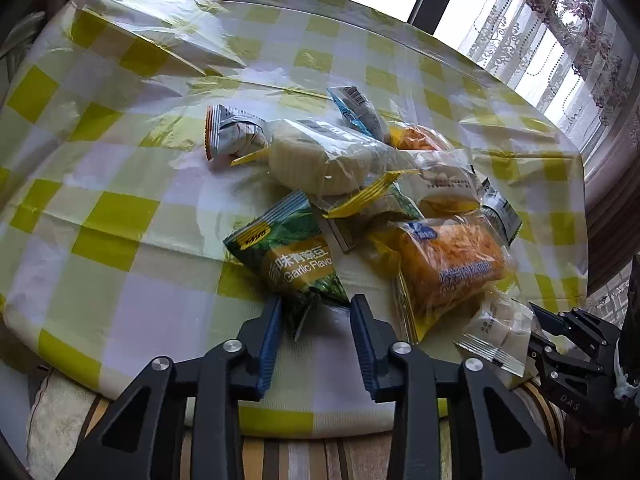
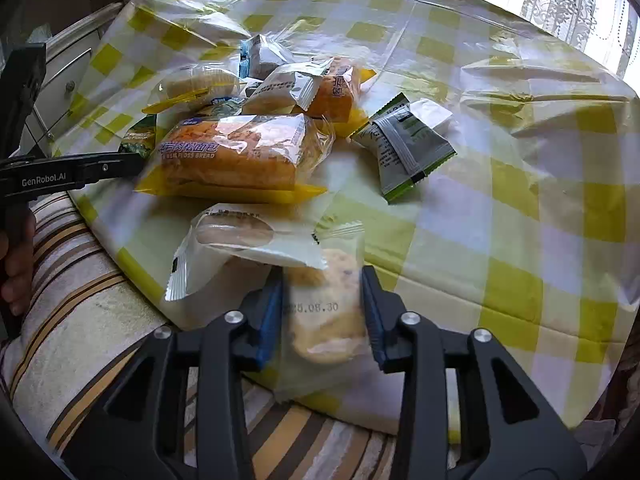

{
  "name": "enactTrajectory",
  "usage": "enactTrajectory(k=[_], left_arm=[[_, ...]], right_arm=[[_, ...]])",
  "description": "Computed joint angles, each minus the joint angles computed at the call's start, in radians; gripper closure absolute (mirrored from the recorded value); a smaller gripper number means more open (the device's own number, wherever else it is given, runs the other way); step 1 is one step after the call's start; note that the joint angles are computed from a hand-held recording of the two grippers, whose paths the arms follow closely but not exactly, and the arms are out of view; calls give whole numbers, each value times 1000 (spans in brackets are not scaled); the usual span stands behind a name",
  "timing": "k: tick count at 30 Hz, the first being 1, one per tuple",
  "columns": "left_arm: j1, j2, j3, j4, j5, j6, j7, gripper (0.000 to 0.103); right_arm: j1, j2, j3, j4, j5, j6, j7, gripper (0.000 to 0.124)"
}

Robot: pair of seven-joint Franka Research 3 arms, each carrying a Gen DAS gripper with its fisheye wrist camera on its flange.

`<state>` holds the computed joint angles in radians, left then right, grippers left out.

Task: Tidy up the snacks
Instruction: 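Grasp the green chip bag with the left tool while the right tool grasps the round biscuit pack, then carry both snacks over the white box and open both tools to release them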

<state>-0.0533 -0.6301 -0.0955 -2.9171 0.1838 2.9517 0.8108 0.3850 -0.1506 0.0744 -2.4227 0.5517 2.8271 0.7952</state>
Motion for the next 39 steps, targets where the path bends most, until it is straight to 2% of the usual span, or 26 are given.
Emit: enactTrajectory(k=[6,13,17,18,24,26,28,29,30,36,39], left_arm=[[-22,-42,5,-24,-12,-18,-3,76],[-42,-99,-12,-48,-14,-45,-19,78],[-60,-140,-27,-62,-11,-65,-32,83],[-65,-143,-29,-61,-10,-72,-35,100],[-102,-164,-27,-67,-11,-95,-37,99],[-94,-184,-42,-71,-10,-106,-57,92],[-85,-198,-53,-73,-11,-126,-84,65],[-77,-208,-55,-79,-10,-124,-99,41],[-71,-214,-56,-82,-8,-122,-109,34],[-93,-130,9,-51,-46,-60,-112,34],[-60,-37,-28,20,-35,-102,-132,36]], right_arm=[[1,-34,-7,-32,16,-11,6,84],[-4,-101,-8,-101,-2,2,69,84],[3,-144,-18,-140,-3,16,95,84],[6,-154,-22,-147,0,17,98,84],[25,-216,-58,-194,40,7,92,84],[28,-230,-64,-206,48,8,92,84],[27,-247,-68,-220,53,9,93,84],[23,-258,-67,-230,51,9,99,84],[23,-270,-70,-240,53,9,101,84],[15,-344,-98,-294,75,15,132,84],[-3,-382,-109,-318,73,4,154,84]])
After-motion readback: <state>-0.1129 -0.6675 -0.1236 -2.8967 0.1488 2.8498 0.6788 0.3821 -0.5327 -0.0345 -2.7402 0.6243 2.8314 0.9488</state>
